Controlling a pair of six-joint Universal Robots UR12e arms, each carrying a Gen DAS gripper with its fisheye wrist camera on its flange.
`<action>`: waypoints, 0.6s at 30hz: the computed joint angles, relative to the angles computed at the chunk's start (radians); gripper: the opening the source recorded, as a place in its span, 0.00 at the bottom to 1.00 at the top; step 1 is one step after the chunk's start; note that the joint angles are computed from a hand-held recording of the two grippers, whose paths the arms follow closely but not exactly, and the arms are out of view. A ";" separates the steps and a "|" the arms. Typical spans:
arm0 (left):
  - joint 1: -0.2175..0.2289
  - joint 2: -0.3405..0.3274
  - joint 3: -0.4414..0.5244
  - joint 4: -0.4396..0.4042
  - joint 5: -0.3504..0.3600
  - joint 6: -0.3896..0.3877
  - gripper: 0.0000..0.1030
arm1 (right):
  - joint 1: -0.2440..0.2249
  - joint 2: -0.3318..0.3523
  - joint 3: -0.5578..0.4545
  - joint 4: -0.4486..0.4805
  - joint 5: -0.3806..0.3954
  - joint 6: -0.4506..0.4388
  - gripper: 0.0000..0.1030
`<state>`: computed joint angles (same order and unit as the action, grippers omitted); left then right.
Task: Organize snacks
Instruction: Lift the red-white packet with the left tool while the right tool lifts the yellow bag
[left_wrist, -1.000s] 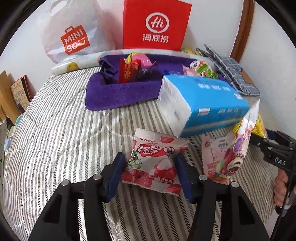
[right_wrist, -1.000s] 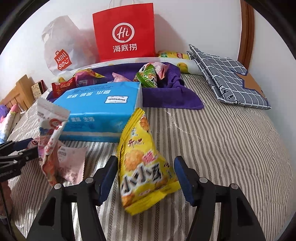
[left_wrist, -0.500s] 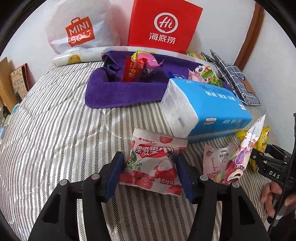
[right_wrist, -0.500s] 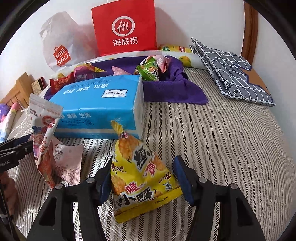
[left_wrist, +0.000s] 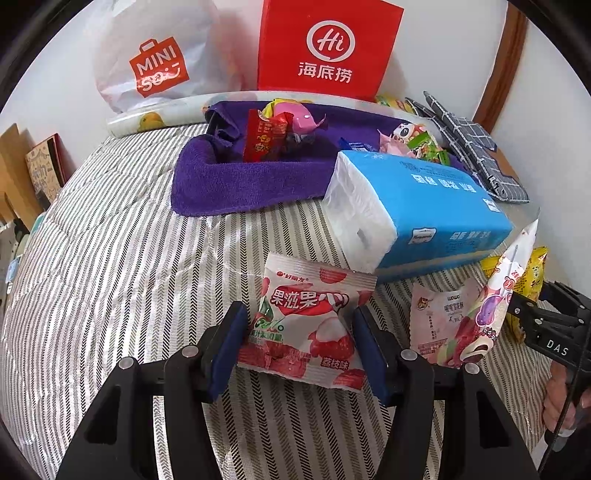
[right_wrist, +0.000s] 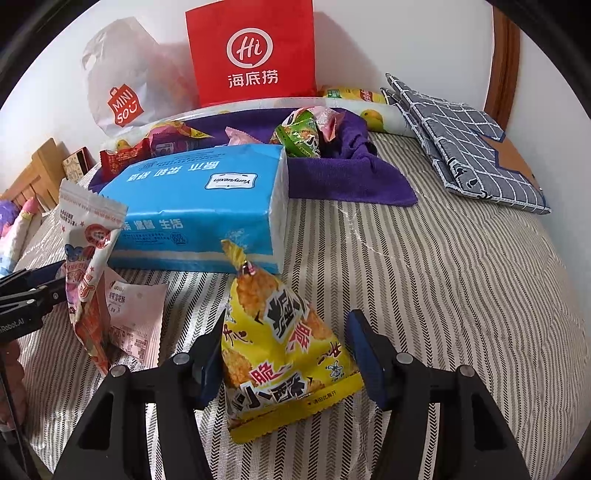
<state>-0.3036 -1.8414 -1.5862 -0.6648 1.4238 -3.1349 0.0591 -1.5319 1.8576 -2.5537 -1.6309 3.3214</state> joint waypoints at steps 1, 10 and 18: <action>-0.002 -0.001 0.000 0.000 0.006 -0.001 0.56 | 0.001 0.000 -0.001 0.001 0.000 0.000 0.58; -0.004 0.000 0.000 0.002 0.015 0.000 0.54 | -0.002 -0.002 0.005 -0.013 0.007 0.010 0.57; 0.005 0.009 -0.005 -0.002 -0.005 -0.017 0.52 | -0.011 -0.017 0.026 -0.055 0.032 0.008 0.53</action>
